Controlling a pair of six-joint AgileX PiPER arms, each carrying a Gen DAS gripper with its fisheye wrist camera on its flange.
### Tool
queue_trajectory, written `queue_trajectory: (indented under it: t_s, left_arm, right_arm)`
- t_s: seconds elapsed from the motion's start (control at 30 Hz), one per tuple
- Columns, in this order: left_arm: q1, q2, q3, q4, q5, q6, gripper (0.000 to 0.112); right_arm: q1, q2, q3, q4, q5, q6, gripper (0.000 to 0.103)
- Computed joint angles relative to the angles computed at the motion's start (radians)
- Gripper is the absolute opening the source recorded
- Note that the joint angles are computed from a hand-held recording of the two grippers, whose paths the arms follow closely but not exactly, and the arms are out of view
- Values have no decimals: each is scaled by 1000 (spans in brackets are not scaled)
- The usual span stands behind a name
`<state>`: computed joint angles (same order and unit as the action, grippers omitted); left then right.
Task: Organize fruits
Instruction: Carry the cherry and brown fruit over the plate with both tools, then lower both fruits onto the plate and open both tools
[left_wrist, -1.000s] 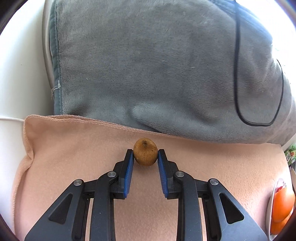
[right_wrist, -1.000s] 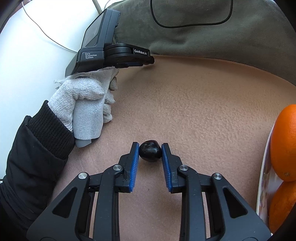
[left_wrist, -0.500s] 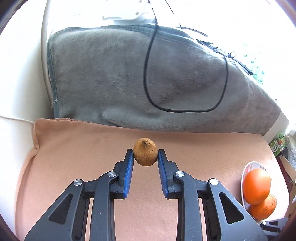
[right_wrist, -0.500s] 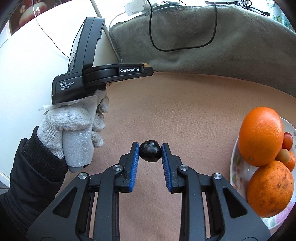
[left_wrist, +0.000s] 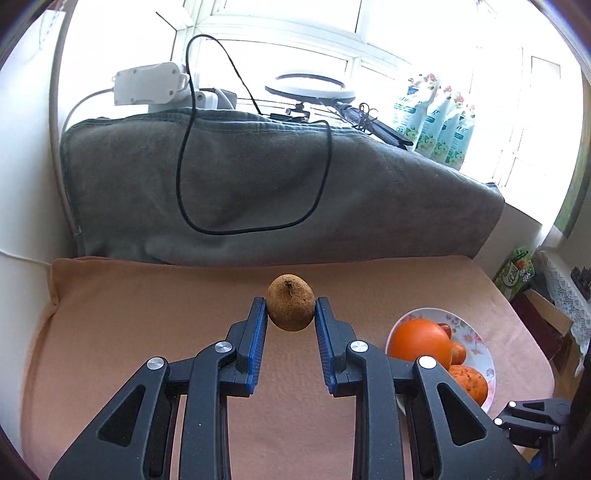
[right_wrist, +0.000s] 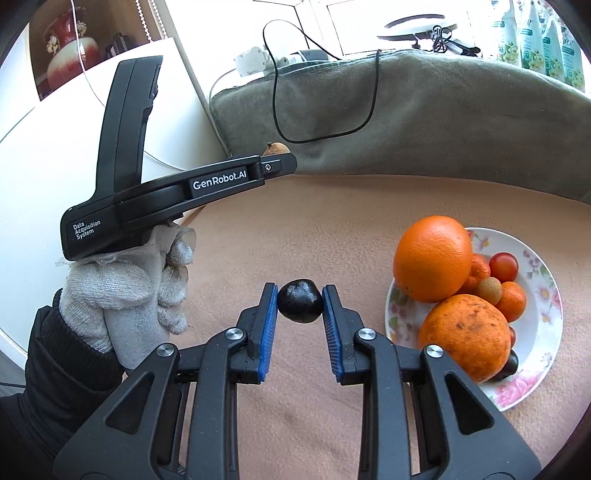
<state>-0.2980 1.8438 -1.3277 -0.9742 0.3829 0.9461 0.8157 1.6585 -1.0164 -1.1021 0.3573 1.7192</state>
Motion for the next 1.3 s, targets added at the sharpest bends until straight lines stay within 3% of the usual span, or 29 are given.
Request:
queue_trajectory:
  t_s: [0.27,0.53,0.87,1.3]
  left_arm:
    - [-81,-57,49,-36,5,42,25]
    - [-168,-62,50,-64,28,60,25]
    - [-267,-9,-15,64,37,-54,25]
    - [-324,47,-86,187,42,-173,25]
  right_arm:
    - [20,-171,156,-99,75,137,26]
    - [-55,-338,302,-48,129,110,26]
    - [-268,-356,364,4,26,5,26]
    - [-348,-308,395,-35,-75,27,26]
